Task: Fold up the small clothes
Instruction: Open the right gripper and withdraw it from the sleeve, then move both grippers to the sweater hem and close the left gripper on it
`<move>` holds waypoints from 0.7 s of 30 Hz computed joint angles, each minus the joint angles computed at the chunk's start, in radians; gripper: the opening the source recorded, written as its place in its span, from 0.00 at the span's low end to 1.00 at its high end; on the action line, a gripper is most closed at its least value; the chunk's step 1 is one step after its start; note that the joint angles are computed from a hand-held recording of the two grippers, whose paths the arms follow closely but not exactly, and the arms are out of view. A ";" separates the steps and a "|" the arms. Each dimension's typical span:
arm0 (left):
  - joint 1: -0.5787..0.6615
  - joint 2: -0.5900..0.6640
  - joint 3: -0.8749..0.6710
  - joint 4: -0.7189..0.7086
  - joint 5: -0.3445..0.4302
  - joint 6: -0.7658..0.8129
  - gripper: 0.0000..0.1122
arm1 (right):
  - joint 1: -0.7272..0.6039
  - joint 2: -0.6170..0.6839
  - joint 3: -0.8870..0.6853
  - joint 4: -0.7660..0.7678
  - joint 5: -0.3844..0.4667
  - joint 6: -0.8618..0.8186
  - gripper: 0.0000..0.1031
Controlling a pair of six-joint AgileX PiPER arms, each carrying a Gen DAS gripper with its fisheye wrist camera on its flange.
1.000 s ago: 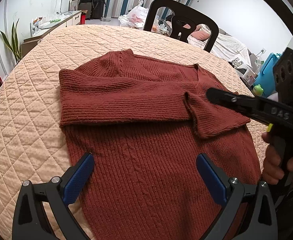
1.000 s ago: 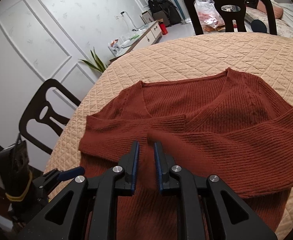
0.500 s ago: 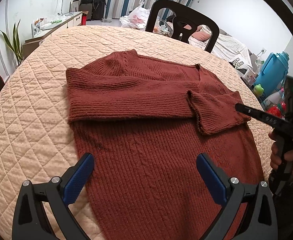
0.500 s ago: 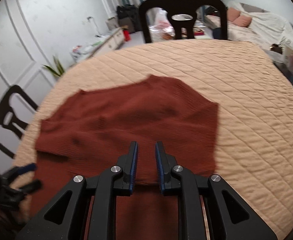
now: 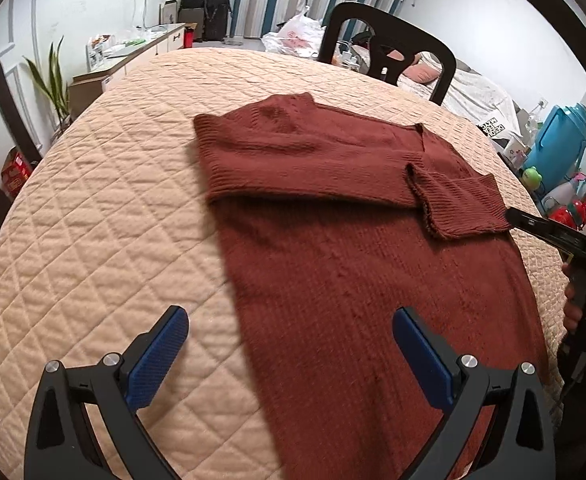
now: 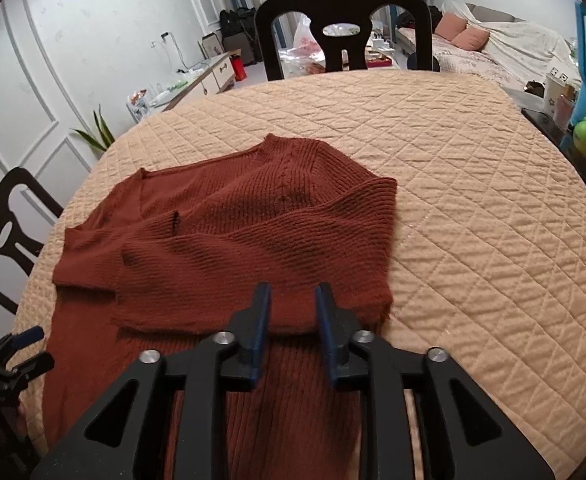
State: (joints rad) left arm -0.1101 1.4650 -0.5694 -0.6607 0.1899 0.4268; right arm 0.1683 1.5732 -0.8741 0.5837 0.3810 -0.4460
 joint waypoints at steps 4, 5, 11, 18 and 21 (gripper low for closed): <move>0.015 -0.024 0.035 -0.026 0.013 0.020 0.92 | -0.025 -0.083 0.086 0.108 0.008 -0.118 0.48; 0.011 -0.032 0.046 0.008 0.012 -0.020 0.92 | -0.028 -0.107 0.109 0.115 0.007 -0.126 0.48; 0.003 -0.112 0.132 -0.071 0.020 0.048 0.92 | -0.050 -0.266 0.279 0.171 0.004 -0.199 0.48; -0.007 -0.210 0.208 -0.049 0.047 0.005 0.92 | -0.061 -0.446 0.439 0.147 0.017 -0.191 0.48; -0.042 -0.242 0.243 -0.001 0.014 -0.074 0.91 | -0.081 -0.509 0.481 0.143 0.045 -0.174 0.48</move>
